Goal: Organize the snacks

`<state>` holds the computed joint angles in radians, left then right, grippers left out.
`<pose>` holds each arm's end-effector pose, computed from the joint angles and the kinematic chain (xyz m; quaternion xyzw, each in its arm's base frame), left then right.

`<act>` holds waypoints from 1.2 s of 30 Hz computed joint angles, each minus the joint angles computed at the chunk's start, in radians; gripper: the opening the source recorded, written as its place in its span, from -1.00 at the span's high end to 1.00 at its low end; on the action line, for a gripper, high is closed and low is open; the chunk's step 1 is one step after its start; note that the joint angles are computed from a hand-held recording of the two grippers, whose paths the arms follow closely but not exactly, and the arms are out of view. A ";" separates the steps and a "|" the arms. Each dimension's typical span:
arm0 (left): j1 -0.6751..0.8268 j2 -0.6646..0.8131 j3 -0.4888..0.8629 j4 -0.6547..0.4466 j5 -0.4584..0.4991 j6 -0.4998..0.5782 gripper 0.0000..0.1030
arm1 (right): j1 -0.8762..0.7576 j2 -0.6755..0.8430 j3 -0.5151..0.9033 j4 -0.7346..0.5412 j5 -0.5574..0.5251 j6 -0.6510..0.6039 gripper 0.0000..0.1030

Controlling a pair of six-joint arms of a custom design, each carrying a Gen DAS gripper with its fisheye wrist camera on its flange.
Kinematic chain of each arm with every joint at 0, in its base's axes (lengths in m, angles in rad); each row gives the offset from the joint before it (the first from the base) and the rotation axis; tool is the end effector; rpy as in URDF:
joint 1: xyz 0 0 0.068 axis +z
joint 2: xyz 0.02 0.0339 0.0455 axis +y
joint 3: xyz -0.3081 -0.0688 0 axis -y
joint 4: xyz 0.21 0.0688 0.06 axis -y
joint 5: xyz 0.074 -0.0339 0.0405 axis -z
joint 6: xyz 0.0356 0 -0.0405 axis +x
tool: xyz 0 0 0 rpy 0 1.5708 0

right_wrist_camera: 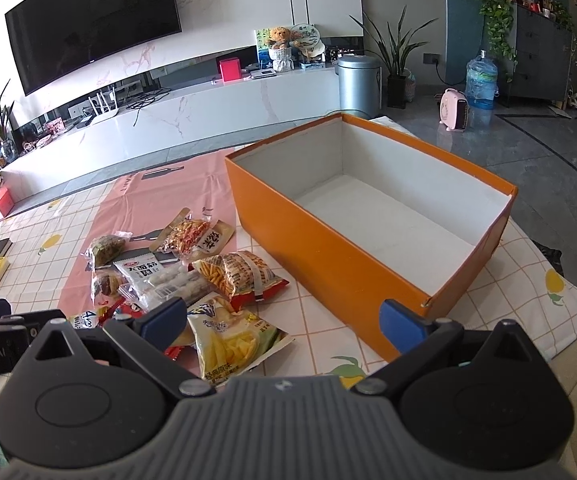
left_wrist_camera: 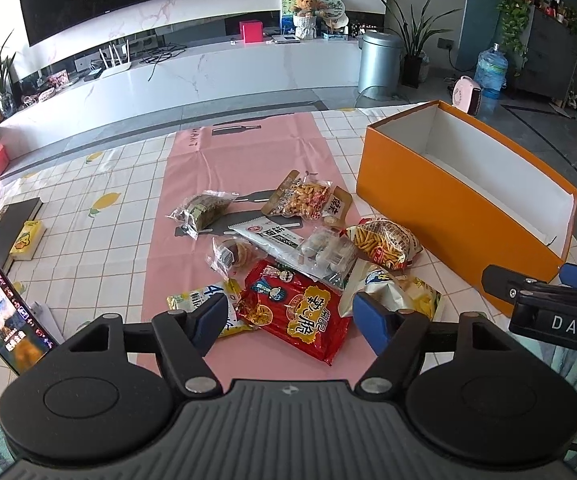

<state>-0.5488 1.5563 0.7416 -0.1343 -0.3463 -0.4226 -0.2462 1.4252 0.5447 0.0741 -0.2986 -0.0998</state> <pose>0.2331 -0.1284 0.2226 0.0065 0.9393 0.0044 0.3431 0.2257 -0.0459 0.2167 0.0118 0.9191 0.0725 0.3871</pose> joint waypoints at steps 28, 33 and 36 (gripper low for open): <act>0.264 0.383 0.092 0.062 0.358 0.004 -0.50 | 0.177 0.467 0.148 0.086 -0.031 -0.102 -0.61; 0.284 0.436 0.094 0.101 0.392 -0.043 -0.50 | 0.181 0.528 0.176 0.117 -0.031 -0.129 -0.62; 0.287 0.446 0.078 0.152 0.410 -0.079 -0.60 | 0.164 0.570 0.217 0.090 -0.062 -0.116 -0.59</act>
